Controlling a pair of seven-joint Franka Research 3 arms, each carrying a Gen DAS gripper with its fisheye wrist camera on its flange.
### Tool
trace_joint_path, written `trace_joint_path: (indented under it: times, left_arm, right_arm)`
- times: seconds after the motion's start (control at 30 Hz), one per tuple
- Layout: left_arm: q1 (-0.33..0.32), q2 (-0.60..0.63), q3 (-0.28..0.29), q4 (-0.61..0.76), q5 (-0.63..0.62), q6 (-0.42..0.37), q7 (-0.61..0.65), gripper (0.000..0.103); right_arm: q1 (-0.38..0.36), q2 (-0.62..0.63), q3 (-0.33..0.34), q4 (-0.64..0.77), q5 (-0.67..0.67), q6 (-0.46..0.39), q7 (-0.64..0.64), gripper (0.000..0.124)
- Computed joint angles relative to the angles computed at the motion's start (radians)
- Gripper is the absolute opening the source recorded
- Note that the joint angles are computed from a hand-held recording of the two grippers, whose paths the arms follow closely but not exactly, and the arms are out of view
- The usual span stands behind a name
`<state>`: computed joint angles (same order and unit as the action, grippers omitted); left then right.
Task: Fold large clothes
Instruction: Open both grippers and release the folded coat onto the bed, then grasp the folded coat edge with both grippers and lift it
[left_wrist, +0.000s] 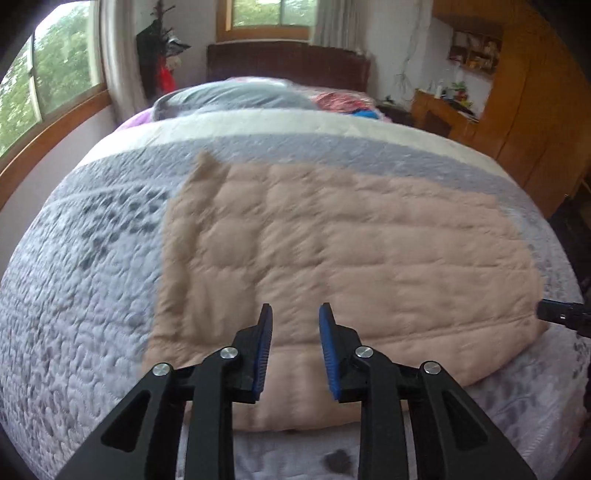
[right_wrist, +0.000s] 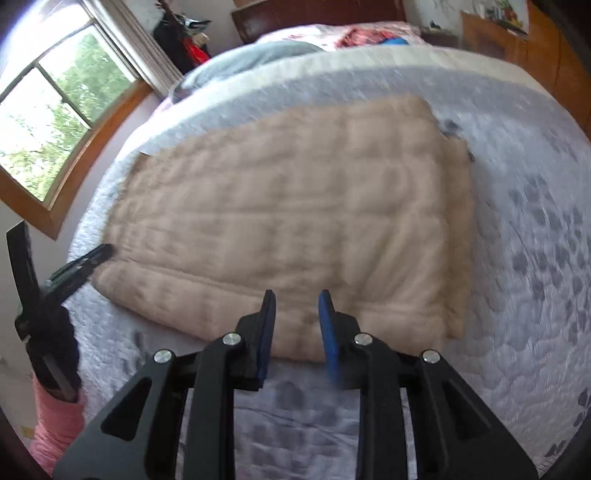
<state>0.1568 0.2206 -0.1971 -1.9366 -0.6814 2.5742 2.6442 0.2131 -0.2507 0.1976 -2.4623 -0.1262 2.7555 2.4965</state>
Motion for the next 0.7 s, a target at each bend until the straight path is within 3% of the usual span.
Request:
trace_joint_path:
  times: [0.1, 0.27, 0.43, 0.53, 0.7]
  left_arm:
    - [-0.045, -0.004, -0.011, -0.002, 0.057, 0.018, -0.052, 0.026]
    - [-0.115, 0.088, -0.009, 0.060, 0.258, 0.020, -0.222, 0.027]
    - [-0.084, 0.128, -0.059, 0.045, 0.308, 0.082, -0.219, 0.027]
    - [-0.060, 0.142, -0.087, 0.030, 0.304, 0.117, -0.197, 0.027]
    - [-0.056, 0.153, -0.081, 0.060, 0.342, 0.076, -0.251, 0.027]
  right_arm:
    - [-0.015, 0.079, 0.012, 0.107, -0.057, -0.047, 0.031, 0.024]
    - [0.034, 0.202, -0.044, 0.218, -0.053, -0.068, 0.026, 0.024]
    - [0.076, 0.283, -0.094, 0.236, 0.017, -0.053, -0.012, 0.022]
    - [0.097, 0.303, -0.115, 0.224, -0.015, -0.026, 0.021, 0.020]
    - [0.118, 0.314, -0.134, 0.233, -0.071, -0.031, 0.070, 0.021]
